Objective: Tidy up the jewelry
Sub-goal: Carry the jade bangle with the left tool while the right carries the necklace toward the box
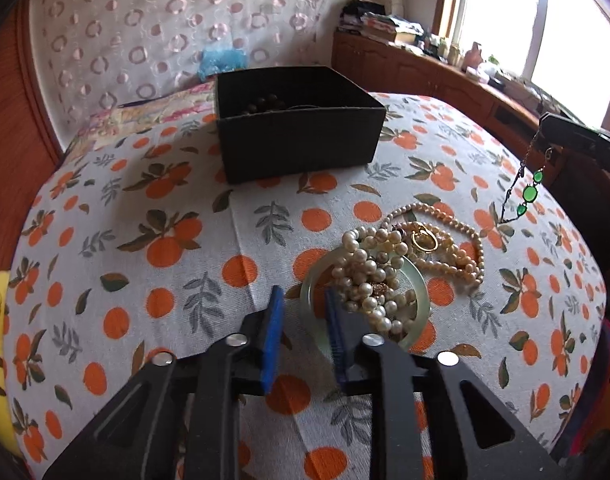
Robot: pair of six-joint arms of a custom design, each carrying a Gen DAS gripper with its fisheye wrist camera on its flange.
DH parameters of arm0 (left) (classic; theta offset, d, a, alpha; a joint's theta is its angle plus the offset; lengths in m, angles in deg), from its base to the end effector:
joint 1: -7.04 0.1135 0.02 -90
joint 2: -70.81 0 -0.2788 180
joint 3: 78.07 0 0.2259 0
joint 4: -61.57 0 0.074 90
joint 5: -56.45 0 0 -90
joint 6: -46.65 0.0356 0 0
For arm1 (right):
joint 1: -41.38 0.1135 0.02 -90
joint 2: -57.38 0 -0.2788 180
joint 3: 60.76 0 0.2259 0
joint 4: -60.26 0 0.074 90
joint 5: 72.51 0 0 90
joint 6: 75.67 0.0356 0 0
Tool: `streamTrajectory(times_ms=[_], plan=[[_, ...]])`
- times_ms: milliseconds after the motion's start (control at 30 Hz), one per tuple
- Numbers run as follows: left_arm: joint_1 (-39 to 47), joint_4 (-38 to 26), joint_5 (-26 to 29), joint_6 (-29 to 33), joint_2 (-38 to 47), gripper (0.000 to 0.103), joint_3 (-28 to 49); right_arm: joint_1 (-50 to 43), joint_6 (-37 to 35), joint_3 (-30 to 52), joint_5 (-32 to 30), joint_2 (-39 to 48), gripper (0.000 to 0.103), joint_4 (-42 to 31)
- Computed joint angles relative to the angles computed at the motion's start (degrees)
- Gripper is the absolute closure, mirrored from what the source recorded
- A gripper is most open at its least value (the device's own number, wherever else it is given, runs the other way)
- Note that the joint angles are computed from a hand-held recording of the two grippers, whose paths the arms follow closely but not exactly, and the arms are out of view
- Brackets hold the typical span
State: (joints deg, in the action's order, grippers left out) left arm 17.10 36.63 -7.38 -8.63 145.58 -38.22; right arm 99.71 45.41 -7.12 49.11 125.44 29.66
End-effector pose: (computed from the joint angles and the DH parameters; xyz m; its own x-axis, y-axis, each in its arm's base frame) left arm 0.1851 0.0169 0.1616 -0.6650 0.4012 -0.6299 0.5354 0.8442 -0.0275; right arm 0.1253 0.1675 0.2421 -0.5918 -0.1220 -0.7968 -0.2623 0.9638 0.0473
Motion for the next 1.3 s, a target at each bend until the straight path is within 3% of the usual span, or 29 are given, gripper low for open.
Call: streamTrajectory(times_ms=[133, 367, 633, 800, 1067, 1300], plan=[[-1.3, 1.0, -0.9, -0.3, 0.1, 0.096, -0.2, 0.3, 0.2, -0.5, 0.0, 0.1, 0.098, 0.4], [-1.1, 0.4, -0.1, -1.0, -4.3, 0.096, -1.4, 0.6, 0.7, -1.0, 0.3, 0.1, 0.098, 0.7], [3.1, -10.4, 8.0, -1.2, -17.0, 0.096, 2.1, 0.4, 1.1, -2.7, -0.2, 0.3, 0.098, 1.8], [4.7, -15.4, 10.7, -0.7, -19.1, 0.096, 5.7, 0.5, 1.0, -2.6, 0.0, 0.2, 0.098, 1.7], [5.3, -14.0, 10.3, -1.7, -16.9, 0.096, 7.6, -0.9, -2.1, 0.2, -0.4, -0.3, 0.098, 0.7], [4.8, -10.0, 9.2, -3.8, -13.8, 0.096, 8.7, -6.6, -8.4, 7.0, -5.6, 4.3, 0.098, 2.4]])
